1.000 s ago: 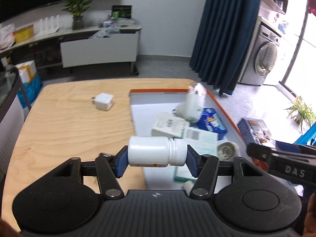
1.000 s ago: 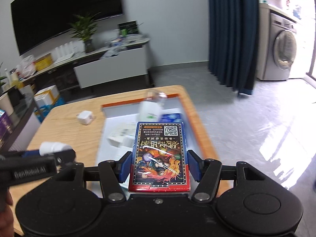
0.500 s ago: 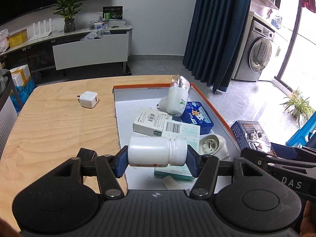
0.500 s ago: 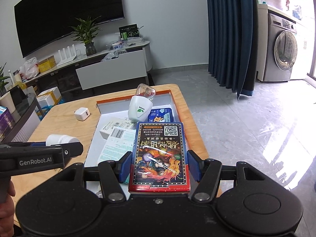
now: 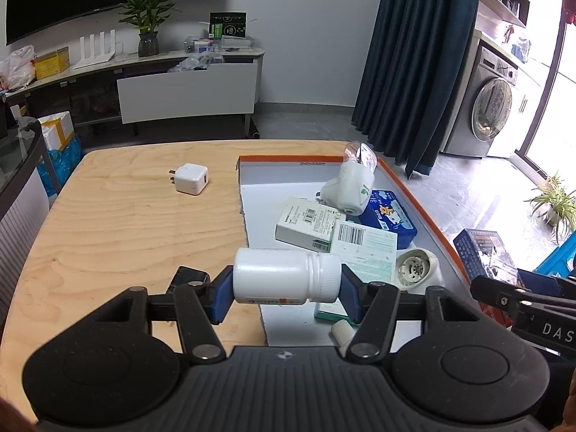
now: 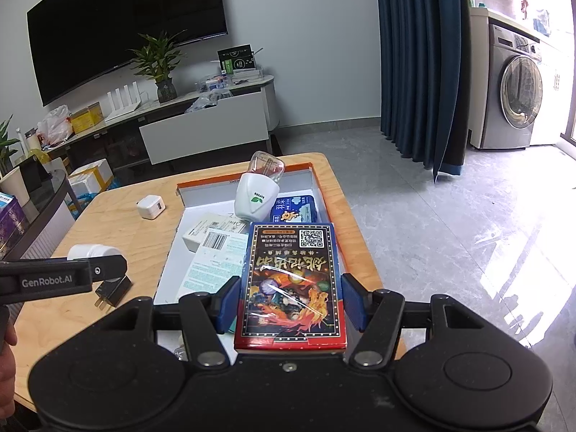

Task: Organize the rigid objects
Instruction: 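Carry the pill bottle over the tray with left tool while right tool carries the card box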

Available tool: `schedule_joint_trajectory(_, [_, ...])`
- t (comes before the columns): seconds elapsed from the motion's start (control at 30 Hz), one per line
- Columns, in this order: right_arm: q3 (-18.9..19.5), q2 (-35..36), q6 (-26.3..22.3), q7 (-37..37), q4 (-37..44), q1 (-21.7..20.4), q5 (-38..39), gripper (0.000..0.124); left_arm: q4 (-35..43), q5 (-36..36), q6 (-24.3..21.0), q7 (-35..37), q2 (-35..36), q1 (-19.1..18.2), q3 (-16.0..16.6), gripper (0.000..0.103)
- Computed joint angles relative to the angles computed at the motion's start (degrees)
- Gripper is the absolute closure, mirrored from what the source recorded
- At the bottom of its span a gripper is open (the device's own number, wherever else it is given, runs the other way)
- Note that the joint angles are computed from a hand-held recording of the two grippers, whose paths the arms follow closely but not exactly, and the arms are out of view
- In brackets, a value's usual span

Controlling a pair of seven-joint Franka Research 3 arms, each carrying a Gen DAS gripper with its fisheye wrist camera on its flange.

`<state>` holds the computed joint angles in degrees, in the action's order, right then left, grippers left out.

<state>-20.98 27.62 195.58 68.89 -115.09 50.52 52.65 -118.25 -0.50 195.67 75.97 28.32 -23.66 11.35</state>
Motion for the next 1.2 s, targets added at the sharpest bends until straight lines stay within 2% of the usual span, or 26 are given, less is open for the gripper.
schedule_joint_trajectory(0.37, [-0.6,0.2,-0.1,0.4,-0.1,0.7,-0.1,0.053,0.1,1.4,-0.2,-0.5,0.1,2.1,-1.8,0.043])
schedule_joint_trajectory(0.63, [-1.8,0.1,0.3,-0.9,-0.5,1.8,2.1,0.053,-0.5,1.5,0.1,-0.8,-0.1,2.1,-1.8,0.043])
schedule_joint_trajectory(0.9, [0.8,-0.4,1.2,-3.0,-0.5,-0.4,3.6,0.053,-0.7,1.2,0.2,-0.7,-0.2,1.8,-1.7,0.043])
schedule_joint_trajectory(1.2, [3.8,-0.8,1.2,-4.4,-0.2,-3.0,3.8,0.053,0.2,2.9,-0.5,-1.1,0.3,2.2,-3.2,0.043])
